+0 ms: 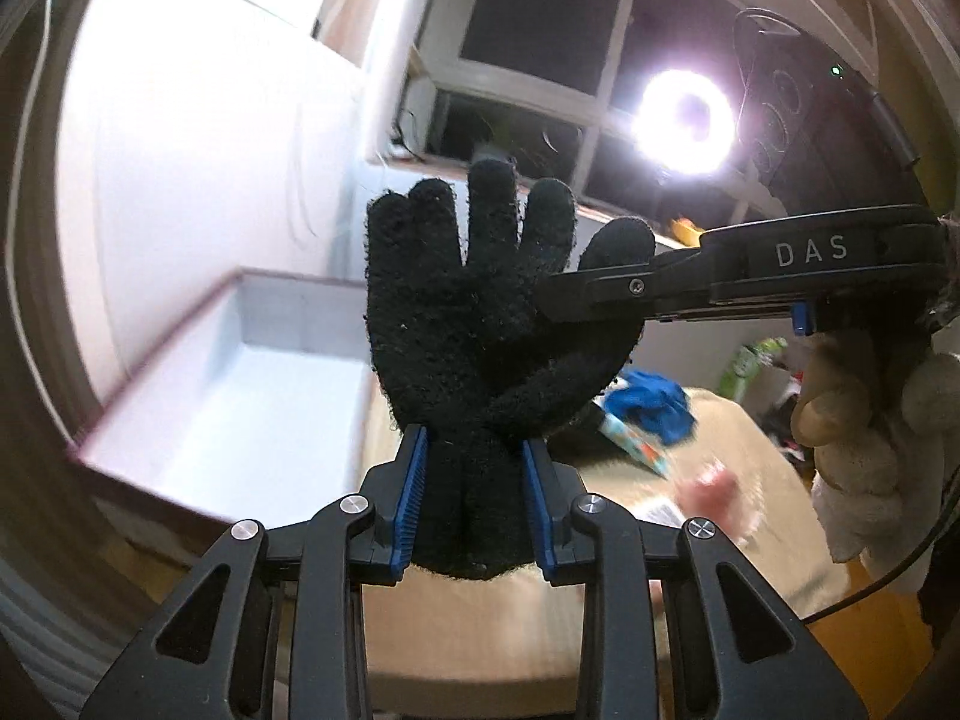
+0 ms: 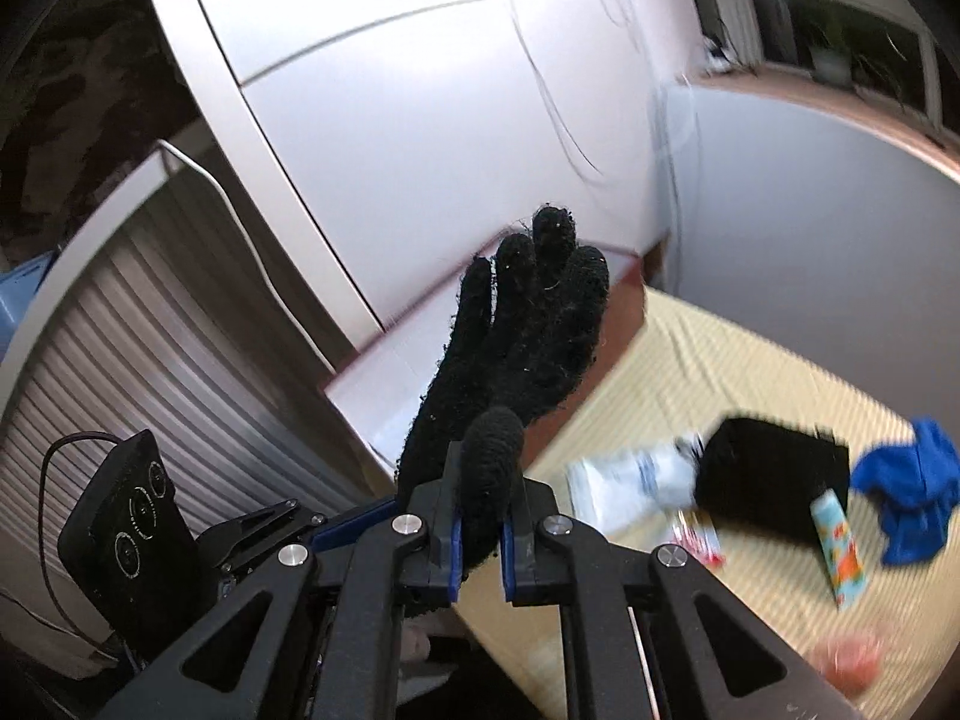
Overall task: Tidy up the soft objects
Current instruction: 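Carry the glove with the left tool into the shoebox and release, then move the left tool back over the orange labelled package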
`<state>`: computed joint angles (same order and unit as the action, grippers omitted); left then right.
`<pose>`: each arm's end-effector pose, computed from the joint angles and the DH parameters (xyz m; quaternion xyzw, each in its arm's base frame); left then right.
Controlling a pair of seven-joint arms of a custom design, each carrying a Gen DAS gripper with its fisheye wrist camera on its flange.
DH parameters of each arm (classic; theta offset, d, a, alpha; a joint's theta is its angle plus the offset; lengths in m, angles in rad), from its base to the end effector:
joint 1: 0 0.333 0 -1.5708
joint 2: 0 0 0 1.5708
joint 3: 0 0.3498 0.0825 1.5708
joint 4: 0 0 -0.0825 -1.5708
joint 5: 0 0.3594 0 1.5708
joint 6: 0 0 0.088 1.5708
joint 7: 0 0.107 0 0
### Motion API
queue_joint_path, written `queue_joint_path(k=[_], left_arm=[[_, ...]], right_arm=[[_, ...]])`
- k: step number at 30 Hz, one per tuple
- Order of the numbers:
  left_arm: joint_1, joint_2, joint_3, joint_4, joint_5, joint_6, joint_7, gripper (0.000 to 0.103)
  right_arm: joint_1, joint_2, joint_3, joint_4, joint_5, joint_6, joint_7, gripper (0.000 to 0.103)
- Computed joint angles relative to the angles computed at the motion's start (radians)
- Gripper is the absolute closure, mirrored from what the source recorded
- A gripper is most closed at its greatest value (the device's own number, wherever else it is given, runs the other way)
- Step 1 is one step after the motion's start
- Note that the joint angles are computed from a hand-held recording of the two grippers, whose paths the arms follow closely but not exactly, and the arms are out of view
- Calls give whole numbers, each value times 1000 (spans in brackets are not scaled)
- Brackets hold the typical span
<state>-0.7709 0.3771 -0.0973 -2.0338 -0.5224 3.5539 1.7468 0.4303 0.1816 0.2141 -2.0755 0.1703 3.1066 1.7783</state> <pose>0.4589 -0.4340 0.4387 -0.4687 0.7129 -0.4924 0.1718 0.5025 0.3493 0.4945 -0.7183 0.5588 -0.0935 0.4039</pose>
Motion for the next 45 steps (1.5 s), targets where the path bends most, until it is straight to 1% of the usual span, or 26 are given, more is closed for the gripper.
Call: queue_joint_path(k=[2, 3, 4, 6, 7, 9, 10, 12, 13, 14, 15, 18, 19, 23, 24, 25, 27, 29, 31, 35, 36, 37, 39, 41, 43, 45], left_arm=[[-33, 1, 51, 14, -42, -7, 36, 74], [-40, 2, 71, 20, -61, -10, 52, 74], [-65, 8, 103, 34, -93, -18, 79, 74], [-153, 30, 210, 76, -196, -49, 157, 74], [-175, 41, 240, 90, -223, -60, 175, 74], [-251, 74, 347, 126, -289, -104, 210, 74], [-274, 86, 382, 136, -294, -119, 203, 74], [-346, 124, 493, 165, -310, -170, 188, 74], [-371, 139, 531, 172, -308, -188, 174, 76], [-373, 150, 544, 180, -296, -202, 159, 81], [-405, 167, 592, 190, -294, -226, 140, 85], [-463, 220, 686, 218, -267, -271, 79, 85], [-460, 227, 690, 223, -257, -275, 64, 85], [-416, 223, 654, 224, -207, -278, 27, 84], [-428, 226, 670, 220, -198, -281, 10, 82], [-426, 223, 667, 216, -186, -281, 0, 78], [-427, 217, 669, 202, -163, -273, -21, 75], [-429, 212, 674, 192, -145, -274, -48, 73], [-422, 204, 669, 182, -127, -268, -74, 68], [-420, 181, 663, 151, -86, -242, -120, 68], [-415, 177, 658, 148, -73, -238, -130, 65], [-414, 167, 653, 136, -62, -229, -141, 58], [-417, 146, 643, 106, -41, -204, -163, 51], [-394, 132, 611, 95, -8, -187, -186, 50], [-378, 118, 580, 83, 15, -173, -197, 41], [-328, 100, 508, 76, 40, -157, -200, 40]], right_arm=[[2, 32, 0, 58, -10, -21, -12, 95], [16, 54, -15, 95, -28, -36, -3, 95], [22, 76, -21, 131, -40, -52, -2, 95], [12, 134, -8, 214, -32, -84, -12, 95], [19, 166, -16, 247, -39, -90, -9, 95], [35, 222, -35, 322, -57, -126, 2, 95], [45, 242, -45, 353, -67, -147, 9, 95], [52, 304, -54, 436, -78, -195, 17, 95], [51, 324, -53, 465, -78, -216, 17, 95], [55, 349, -59, 497, -82, -237, 21, 95], [59, 381, -65, 540, -88, -264, 25, 95], [76, 444, -84, 624, -102, -331, 44, 95], [77, 466, -88, 653, -105, -360, 50, 95], [95, 542, -108, 757, -127, -453, 66, 92], [97, 551, -112, 769, -132, -465, 69, 83], [97, 553, -114, 770, -134, -468, 72, 63], [114, 543, -142, 750, -153, -438, 109, 38], [109, 535, -141, 740, -163, -419, 113, 37], [107, 518, -141, 722, -167, -408, 125, 37], [86, 463, -127, 638, -157, -346, 132, 37], [83, 445, -127, 610, -155, -327, 138, 37], [79, 429, -126, 584, -152, -311, 143, 37], [67, 400, -119, 541, -144, -286, 146, 37], [53, 349, -113, 459, -134, -239, 150, 37], [55, 279, -127, 353, -144, -188, 164, 37], [64, 214, -150, 253, -165, -147, 189, 37]])
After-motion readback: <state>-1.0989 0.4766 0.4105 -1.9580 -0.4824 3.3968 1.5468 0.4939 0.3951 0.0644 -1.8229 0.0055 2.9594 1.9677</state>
